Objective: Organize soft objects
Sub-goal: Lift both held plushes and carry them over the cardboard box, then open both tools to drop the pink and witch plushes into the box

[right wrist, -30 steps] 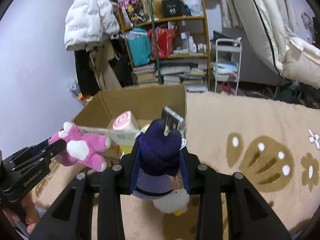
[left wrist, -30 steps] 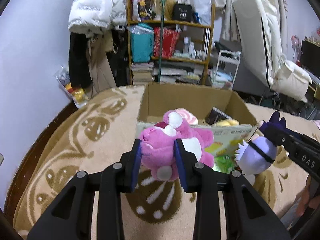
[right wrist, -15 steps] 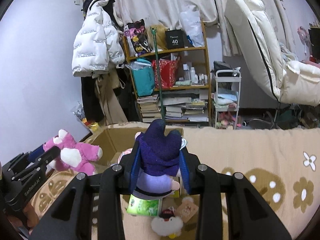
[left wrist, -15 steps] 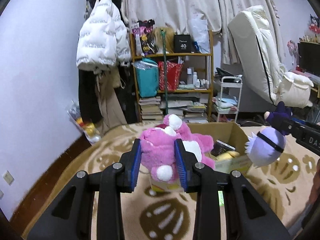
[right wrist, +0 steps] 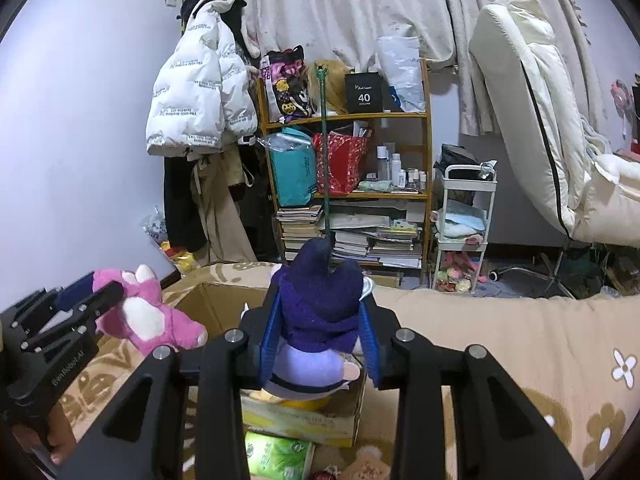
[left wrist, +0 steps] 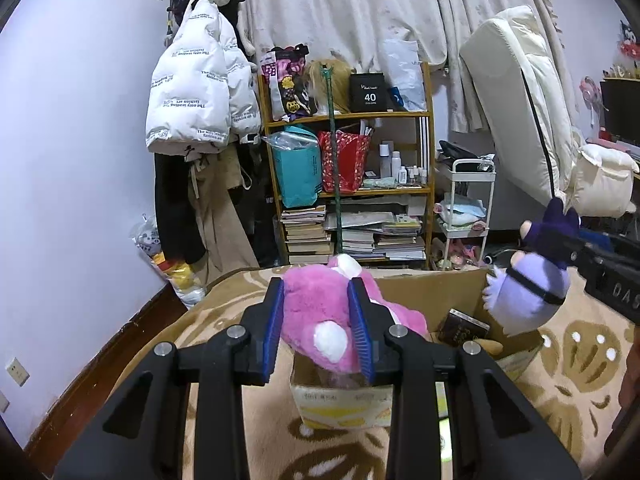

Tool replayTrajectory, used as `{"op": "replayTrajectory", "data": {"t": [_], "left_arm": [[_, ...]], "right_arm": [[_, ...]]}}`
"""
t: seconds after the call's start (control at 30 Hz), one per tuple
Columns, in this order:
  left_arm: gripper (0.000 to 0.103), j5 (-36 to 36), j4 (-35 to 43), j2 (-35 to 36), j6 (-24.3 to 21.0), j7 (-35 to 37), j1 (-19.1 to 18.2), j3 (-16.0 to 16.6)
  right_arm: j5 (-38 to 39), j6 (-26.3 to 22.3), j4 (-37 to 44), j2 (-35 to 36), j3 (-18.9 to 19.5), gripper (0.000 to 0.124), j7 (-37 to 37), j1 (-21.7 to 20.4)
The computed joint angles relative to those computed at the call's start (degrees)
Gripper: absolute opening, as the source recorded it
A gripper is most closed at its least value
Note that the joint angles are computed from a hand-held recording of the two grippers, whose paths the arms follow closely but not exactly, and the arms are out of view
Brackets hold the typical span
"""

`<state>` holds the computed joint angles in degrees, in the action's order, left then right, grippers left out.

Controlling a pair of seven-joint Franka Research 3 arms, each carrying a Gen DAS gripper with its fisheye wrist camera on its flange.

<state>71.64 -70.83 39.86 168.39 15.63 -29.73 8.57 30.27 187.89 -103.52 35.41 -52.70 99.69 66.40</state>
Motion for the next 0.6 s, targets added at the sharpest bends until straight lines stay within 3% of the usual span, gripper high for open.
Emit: {"op": "replayTrajectory", "data": {"t": [0.13, 0.3, 0.5, 0.6], "left_arm": [[0.030, -4.9, 2.5, 2.5, -2.1, 5.4, 1.5, -2.2], [0.031, -8.3, 5.0, 5.2, -4.5, 9.3, 0.4, -1.2], [0.031, -13.8, 6.0, 6.8, -4.6, 15.2, 0.9, -2.3], [0.032, -14.3, 6.3, 7.2, -5.0, 16.9, -0.2, -1.4]], "right_arm": [[-2.0, -2.6, 2.9, 1.7, 2.3, 0.037, 1.7, -3.6], [-5.0, -3.8, 3.8, 1.7, 5.6, 0.038, 5.1, -7.5], [-9.5, -3.8, 3.9, -0.6, 13.2, 0.041, 6.6, -14.1], [-11.6, -4.0, 3.6, -1.0, 14.2, 0.041, 7.8, -14.9]]}}
